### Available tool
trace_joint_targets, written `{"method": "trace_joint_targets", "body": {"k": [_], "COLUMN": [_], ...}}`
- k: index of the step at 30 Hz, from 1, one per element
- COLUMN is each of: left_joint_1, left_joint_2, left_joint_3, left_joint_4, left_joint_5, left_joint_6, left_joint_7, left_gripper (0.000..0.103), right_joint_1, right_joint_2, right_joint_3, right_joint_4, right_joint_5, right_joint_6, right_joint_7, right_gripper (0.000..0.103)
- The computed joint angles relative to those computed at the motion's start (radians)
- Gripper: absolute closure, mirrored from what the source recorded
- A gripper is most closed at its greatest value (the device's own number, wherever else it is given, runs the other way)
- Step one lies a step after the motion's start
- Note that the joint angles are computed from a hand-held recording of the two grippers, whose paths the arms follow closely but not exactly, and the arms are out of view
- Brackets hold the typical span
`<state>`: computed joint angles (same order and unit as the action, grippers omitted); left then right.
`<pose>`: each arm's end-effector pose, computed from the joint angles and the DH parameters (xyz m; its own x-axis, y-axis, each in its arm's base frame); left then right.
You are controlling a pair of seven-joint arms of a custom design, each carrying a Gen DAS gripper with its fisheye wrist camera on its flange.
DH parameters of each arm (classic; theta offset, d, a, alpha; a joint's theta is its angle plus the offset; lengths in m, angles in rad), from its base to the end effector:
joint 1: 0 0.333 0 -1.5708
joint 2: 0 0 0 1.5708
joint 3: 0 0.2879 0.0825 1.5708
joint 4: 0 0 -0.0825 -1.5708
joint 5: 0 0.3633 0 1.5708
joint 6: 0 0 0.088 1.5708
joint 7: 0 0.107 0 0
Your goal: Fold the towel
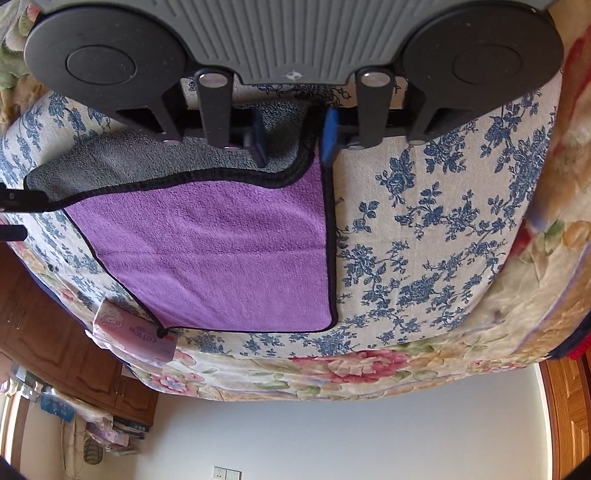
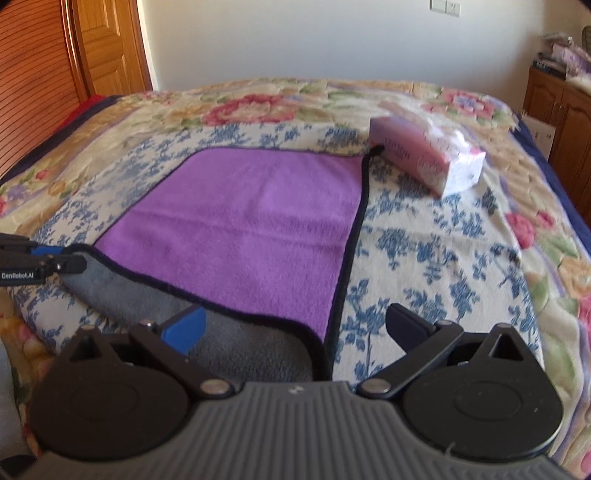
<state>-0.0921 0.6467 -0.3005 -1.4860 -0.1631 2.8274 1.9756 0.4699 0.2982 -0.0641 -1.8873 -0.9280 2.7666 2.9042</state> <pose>0.6907 -0.2229 0.3766 -0.5257 -0.8493 0.0482 -0.6384 0.3564 -0.6822 0.5644 0.2827 0.3864 -0.1099 -0.9916 -0.0678 -0.7021 0.1257 -0.7009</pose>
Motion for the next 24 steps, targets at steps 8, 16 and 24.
{"method": "trace_joint_targets", "body": {"k": [8,16,24], "left_joint_1": [0.005,0.001,0.001], "left_joint_2": [-0.007,-0.007,-0.008], "left_joint_3": [-0.007,-0.004,-0.005], "left_joint_4": [-0.011,-0.011,-0.011], "left_joint_5": [-0.003,0.0,-0.001], "left_joint_6": [0.005,0.007,0.006], "left_joint_7": [0.013,0.011,0.009], "left_gripper": [0.074,0.074,0.074], "right_joint_1": [-0.029,-0.041,-0.008], "right_joint_2": [-0.008,0.003,-0.002], "right_joint_3": [0.015,0.029,-0.006], "right_joint_4": [-0.031,-0.04,-0.047], "right_joint_5": [0.115,0.258,0.281], "right_joint_6": [0.048,0.089,0.089], "right_joint_7": [-0.068,-0.209,-0.234], "right_gripper": [0.015,0.022,0.045]}}
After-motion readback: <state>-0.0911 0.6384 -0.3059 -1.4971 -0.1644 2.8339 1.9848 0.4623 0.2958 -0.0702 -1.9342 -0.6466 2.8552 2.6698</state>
